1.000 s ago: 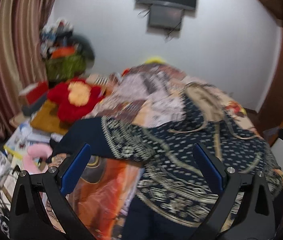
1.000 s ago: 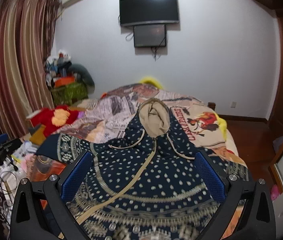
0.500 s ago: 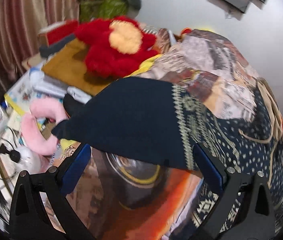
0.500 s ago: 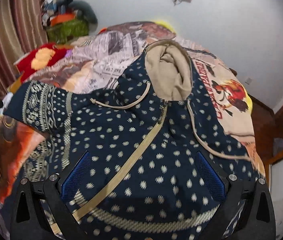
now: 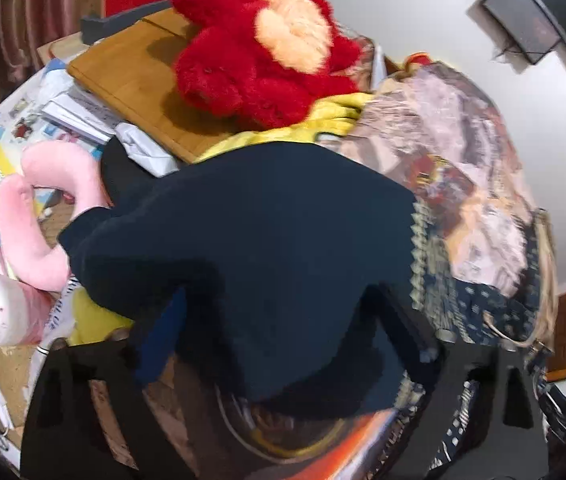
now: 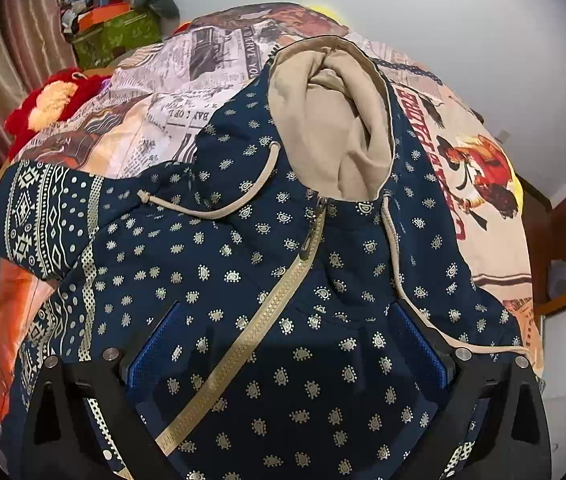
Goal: Fold large clothes
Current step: 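Lower the left tool onto the hoodie sleeve and close on its cuff, then lift the sleeve with the left tool and carry it across the hoodie body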
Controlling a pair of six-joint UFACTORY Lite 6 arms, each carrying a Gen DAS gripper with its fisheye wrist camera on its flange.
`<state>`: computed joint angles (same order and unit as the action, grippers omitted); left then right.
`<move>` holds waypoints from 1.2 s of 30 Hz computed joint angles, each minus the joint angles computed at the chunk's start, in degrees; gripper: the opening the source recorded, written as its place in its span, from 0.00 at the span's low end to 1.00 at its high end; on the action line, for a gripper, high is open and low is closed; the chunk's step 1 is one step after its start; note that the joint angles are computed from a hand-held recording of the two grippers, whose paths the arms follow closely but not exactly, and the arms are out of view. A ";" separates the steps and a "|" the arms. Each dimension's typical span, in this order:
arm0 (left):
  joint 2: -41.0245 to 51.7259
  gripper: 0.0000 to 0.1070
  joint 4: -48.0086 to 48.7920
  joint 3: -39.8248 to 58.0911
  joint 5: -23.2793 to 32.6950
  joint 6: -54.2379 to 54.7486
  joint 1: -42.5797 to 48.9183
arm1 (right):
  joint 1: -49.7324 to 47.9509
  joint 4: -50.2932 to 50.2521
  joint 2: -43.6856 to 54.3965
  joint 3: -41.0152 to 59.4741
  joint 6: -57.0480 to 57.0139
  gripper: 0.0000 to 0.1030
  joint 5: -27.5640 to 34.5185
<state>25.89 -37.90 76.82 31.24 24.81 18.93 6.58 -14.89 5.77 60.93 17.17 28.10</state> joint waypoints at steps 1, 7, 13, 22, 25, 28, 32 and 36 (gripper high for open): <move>0.36 0.76 0.31 0.50 -0.32 -0.41 -0.16 | -0.11 0.39 -0.20 -0.11 -0.42 0.98 -0.16; -2.81 0.29 7.38 -0.23 -3.90 -5.76 -2.29 | 0.38 -0.74 -3.75 -2.63 0.03 0.98 -1.19; -9.71 0.00 16.31 -3.52 -6.92 -7.77 -6.28 | 0.99 -0.04 -7.84 -4.83 -1.27 0.98 -0.87; -21.68 0.00 18.61 -0.55 -3.62 -9.75 -17.04 | 3.03 -2.35 -17.26 -8.50 0.94 0.98 0.42; -21.04 0.02 18.71 2.04 -0.56 -11.60 -19.12 | 2.70 -0.06 -19.97 -9.59 -0.78 0.98 0.94; -22.29 0.15 17.27 -0.86 0.77 -10.02 -17.75 | 1.97 3.67 -22.07 -10.73 -3.61 0.98 1.40; -25.41 0.50 12.92 -9.08 1.43 -4.56 -11.68 | 0.00 10.09 -22.79 -11.72 -9.14 0.98 1.27; -23.92 0.57 5.84 -13.46 5.18 2.32 -1.84 | -1.28 14.14 -19.51 -10.70 -11.00 0.98 1.22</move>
